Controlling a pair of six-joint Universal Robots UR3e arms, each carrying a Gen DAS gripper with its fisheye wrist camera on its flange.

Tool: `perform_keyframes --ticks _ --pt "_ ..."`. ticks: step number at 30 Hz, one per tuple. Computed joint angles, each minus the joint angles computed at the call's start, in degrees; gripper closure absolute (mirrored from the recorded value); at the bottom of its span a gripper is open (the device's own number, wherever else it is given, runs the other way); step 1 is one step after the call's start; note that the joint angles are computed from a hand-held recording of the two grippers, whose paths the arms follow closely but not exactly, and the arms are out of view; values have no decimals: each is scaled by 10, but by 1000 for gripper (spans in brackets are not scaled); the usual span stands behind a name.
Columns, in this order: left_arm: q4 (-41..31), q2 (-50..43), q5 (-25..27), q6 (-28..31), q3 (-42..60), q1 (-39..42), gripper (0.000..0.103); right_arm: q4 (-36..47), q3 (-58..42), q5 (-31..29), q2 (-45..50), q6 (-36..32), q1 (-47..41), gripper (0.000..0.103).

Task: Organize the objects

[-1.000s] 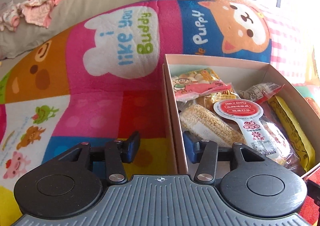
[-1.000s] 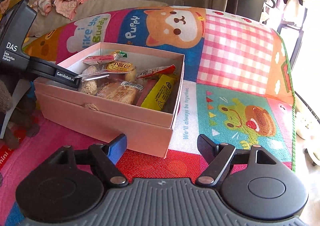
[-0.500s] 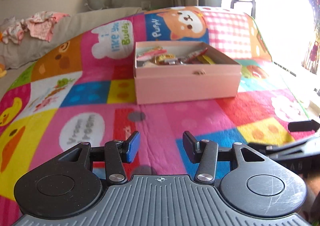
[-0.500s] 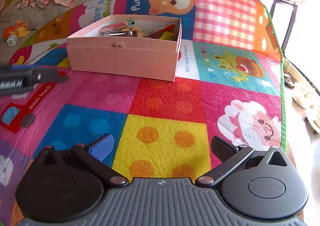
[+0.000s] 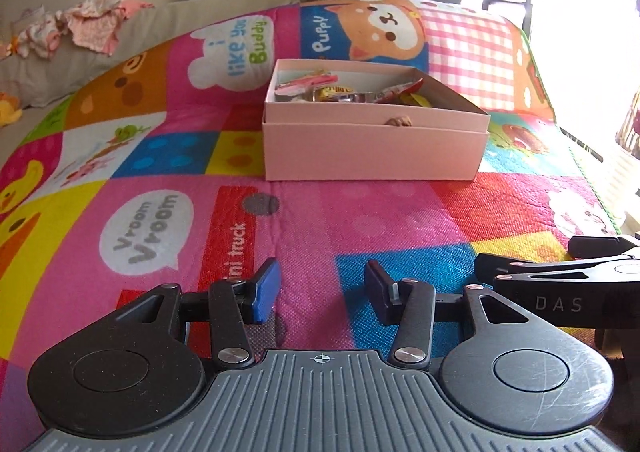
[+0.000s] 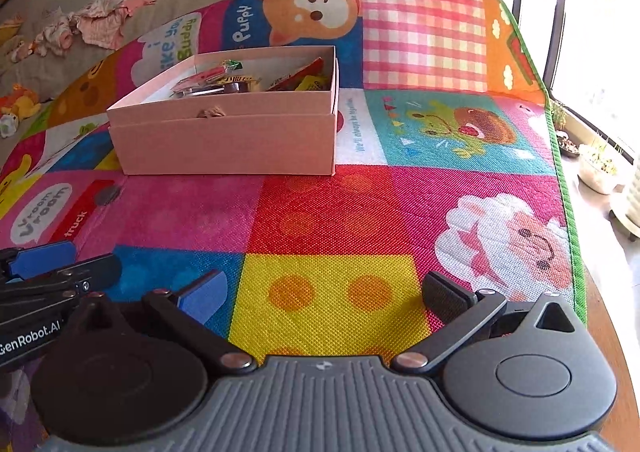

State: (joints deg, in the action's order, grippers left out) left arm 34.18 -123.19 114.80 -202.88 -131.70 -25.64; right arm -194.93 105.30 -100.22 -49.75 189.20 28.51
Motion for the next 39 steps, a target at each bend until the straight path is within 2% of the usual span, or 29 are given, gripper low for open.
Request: perform_keyframes --ticks 39 --pt "-15 1 12 -1 7 -9 51 -21 12 -3 2 -1 3 0"
